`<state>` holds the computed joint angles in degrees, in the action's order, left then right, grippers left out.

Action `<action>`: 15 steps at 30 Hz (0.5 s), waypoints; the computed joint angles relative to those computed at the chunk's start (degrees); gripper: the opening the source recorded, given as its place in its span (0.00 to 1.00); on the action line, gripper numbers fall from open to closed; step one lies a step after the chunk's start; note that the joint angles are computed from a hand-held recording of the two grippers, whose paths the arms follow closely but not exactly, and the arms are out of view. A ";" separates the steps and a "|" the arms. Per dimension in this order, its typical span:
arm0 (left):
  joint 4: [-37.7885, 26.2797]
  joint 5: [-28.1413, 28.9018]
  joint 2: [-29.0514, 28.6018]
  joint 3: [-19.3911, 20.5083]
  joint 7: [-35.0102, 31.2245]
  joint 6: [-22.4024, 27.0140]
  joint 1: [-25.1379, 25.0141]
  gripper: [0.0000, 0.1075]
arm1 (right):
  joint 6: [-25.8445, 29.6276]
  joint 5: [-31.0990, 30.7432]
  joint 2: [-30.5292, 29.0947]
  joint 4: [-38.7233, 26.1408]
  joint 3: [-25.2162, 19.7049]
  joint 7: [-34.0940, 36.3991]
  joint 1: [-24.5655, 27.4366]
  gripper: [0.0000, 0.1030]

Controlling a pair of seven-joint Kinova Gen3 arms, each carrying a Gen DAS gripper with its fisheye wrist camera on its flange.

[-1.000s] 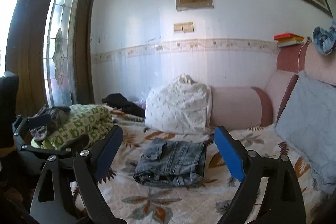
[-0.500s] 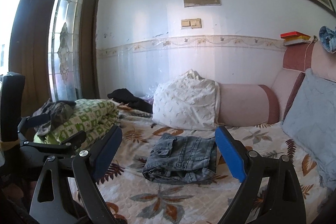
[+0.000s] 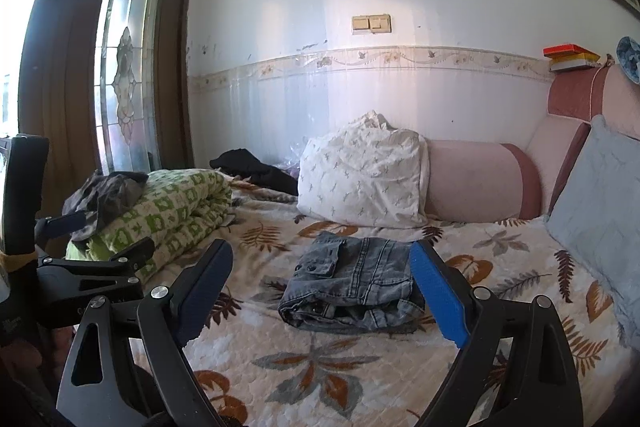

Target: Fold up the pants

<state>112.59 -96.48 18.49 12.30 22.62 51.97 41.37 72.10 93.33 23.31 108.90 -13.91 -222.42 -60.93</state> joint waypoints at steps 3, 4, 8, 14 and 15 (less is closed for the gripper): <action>0.16 0.00 0.12 0.00 -0.02 -0.12 -0.05 0.96 | -0.32 0.07 0.20 -0.14 -0.04 0.29 0.01 0.88; 0.29 -0.06 0.10 0.01 0.13 -0.31 -0.11 0.96 | -0.45 0.11 0.27 -0.20 -0.04 0.37 0.01 0.88; 0.41 0.22 0.30 0.00 0.06 -0.51 -0.19 0.96 | -1.34 0.18 0.47 -0.43 0.05 0.63 0.25 0.88; 0.60 0.89 0.53 -0.22 0.13 -1.53 -0.64 0.96 | -2.80 -0.32 0.81 -0.86 0.23 0.85 0.62 0.88; 0.61 0.98 0.57 -0.25 0.09 -1.68 -0.68 0.96 | -2.97 -0.35 0.86 -0.91 0.28 0.93 0.62 0.88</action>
